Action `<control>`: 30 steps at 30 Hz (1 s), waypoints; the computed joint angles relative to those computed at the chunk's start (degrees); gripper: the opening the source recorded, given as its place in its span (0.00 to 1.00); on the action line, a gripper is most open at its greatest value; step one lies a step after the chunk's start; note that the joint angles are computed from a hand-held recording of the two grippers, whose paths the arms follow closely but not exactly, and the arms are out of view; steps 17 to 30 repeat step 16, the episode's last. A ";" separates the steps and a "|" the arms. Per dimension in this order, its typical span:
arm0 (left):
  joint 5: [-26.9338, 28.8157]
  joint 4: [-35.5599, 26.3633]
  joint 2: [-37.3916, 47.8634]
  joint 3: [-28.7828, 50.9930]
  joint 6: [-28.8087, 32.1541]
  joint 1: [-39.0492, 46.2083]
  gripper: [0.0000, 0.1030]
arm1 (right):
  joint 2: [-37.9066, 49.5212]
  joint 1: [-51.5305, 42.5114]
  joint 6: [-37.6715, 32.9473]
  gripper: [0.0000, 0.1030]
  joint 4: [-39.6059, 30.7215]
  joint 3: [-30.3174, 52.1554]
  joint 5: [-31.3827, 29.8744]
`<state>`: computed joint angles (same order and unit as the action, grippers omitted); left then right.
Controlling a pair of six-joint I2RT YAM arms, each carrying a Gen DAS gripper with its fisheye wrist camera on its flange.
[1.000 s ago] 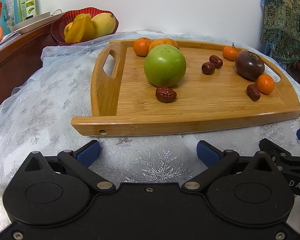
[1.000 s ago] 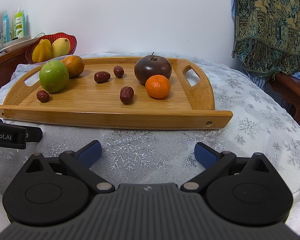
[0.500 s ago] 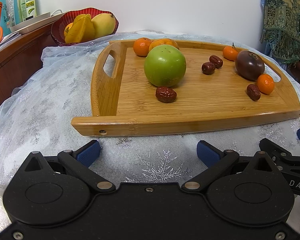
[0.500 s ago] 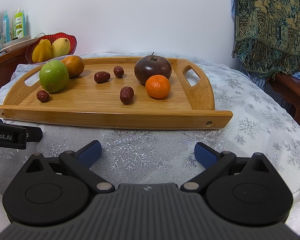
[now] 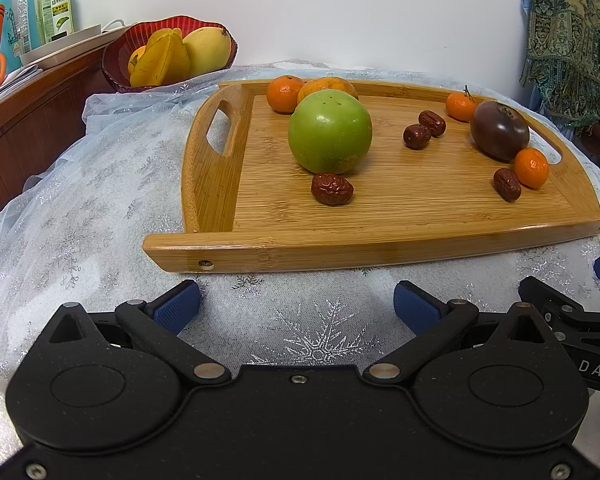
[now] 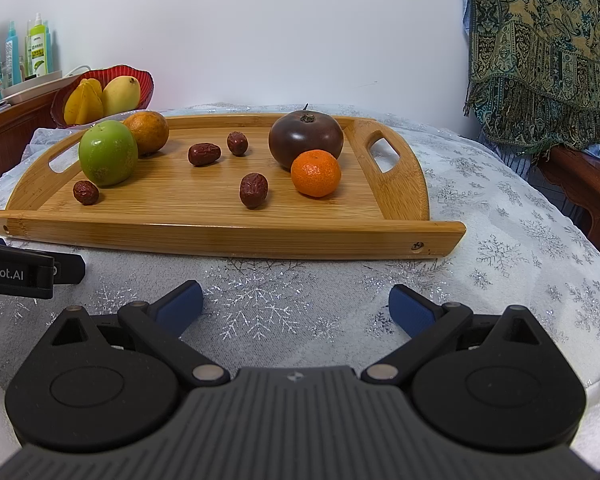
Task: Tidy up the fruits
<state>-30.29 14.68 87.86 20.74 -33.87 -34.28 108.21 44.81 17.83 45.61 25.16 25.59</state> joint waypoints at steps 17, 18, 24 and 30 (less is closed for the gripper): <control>-0.12 0.16 -0.08 -0.10 0.02 -0.02 1.00 | 0.14 -0.08 0.00 1.00 0.34 -0.07 -0.13; -0.12 0.16 -0.08 -0.10 0.02 -0.02 1.00 | 0.14 -0.08 0.00 1.00 0.34 -0.07 -0.13; -0.12 0.16 -0.08 -0.10 0.02 -0.02 1.00 | 0.14 -0.08 0.00 1.00 0.34 -0.07 -0.13; -0.12 0.16 -0.08 -0.10 0.02 -0.02 1.00 | 0.14 -0.08 0.00 1.00 0.34 -0.07 -0.13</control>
